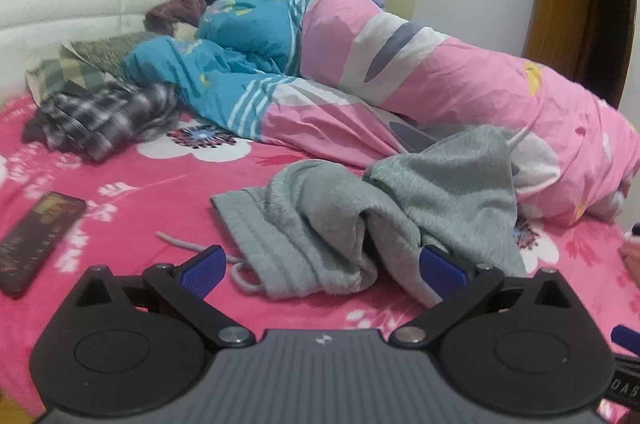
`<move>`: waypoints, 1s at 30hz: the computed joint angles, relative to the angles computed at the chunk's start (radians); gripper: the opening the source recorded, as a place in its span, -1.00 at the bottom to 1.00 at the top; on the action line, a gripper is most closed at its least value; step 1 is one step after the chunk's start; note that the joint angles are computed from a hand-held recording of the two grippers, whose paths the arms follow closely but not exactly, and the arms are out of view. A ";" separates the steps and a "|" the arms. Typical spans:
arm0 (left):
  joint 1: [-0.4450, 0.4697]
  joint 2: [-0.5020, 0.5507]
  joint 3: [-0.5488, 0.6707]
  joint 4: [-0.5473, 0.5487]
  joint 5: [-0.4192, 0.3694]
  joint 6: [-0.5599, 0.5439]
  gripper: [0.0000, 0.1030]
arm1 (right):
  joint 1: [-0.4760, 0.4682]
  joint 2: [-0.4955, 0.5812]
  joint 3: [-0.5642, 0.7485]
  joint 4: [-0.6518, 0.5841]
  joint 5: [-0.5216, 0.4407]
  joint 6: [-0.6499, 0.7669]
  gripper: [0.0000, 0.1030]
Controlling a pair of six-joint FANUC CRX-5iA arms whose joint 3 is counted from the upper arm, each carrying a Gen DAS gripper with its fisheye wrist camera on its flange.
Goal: Fold clothes
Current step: 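Lower both grippers onto the grey sweatpants and pinch the fabric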
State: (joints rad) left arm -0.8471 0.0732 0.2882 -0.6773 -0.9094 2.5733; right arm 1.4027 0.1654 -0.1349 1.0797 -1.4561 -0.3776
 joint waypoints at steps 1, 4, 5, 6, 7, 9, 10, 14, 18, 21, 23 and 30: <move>0.016 0.006 -0.001 0.015 0.026 -0.001 1.00 | -0.017 -0.007 -0.018 0.030 0.014 0.008 0.98; 0.065 0.040 0.019 0.053 0.089 0.000 1.00 | -0.092 -0.024 -0.044 0.116 0.094 0.076 0.98; 0.078 0.057 0.035 0.062 0.094 -0.007 1.00 | -0.124 -0.028 -0.042 0.140 0.137 0.111 0.98; 0.088 0.075 0.053 0.066 0.096 -0.013 1.00 | -0.157 -0.030 -0.040 0.162 0.180 0.146 0.98; 0.094 0.094 0.074 0.060 0.091 -0.014 1.00 | -0.189 -0.031 -0.035 0.183 0.225 0.181 0.98; 0.105 0.132 0.113 0.050 0.085 -0.019 1.00 | -0.263 -0.011 -0.013 0.234 0.330 0.242 0.98; 0.113 0.145 0.122 0.056 0.094 -0.026 0.99 | -0.304 0.007 0.005 0.263 0.392 0.283 0.98; 0.143 0.176 0.125 0.089 0.137 -0.045 0.64 | -0.428 0.104 0.112 0.276 0.628 0.533 0.98; 0.157 0.194 0.111 0.100 0.168 -0.045 0.29 | -0.466 0.227 0.272 0.102 0.715 0.834 0.96; 0.152 0.198 0.101 0.087 0.177 -0.034 -0.44 | -0.465 0.293 0.367 -0.035 0.660 0.954 0.25; 0.144 0.187 0.085 0.068 0.192 -0.016 -0.69 | -0.464 0.267 0.339 -0.053 0.655 0.894 -0.34; 0.074 0.131 0.042 -0.026 0.190 0.009 -0.82 | -0.418 0.000 0.012 0.196 0.586 0.374 -0.85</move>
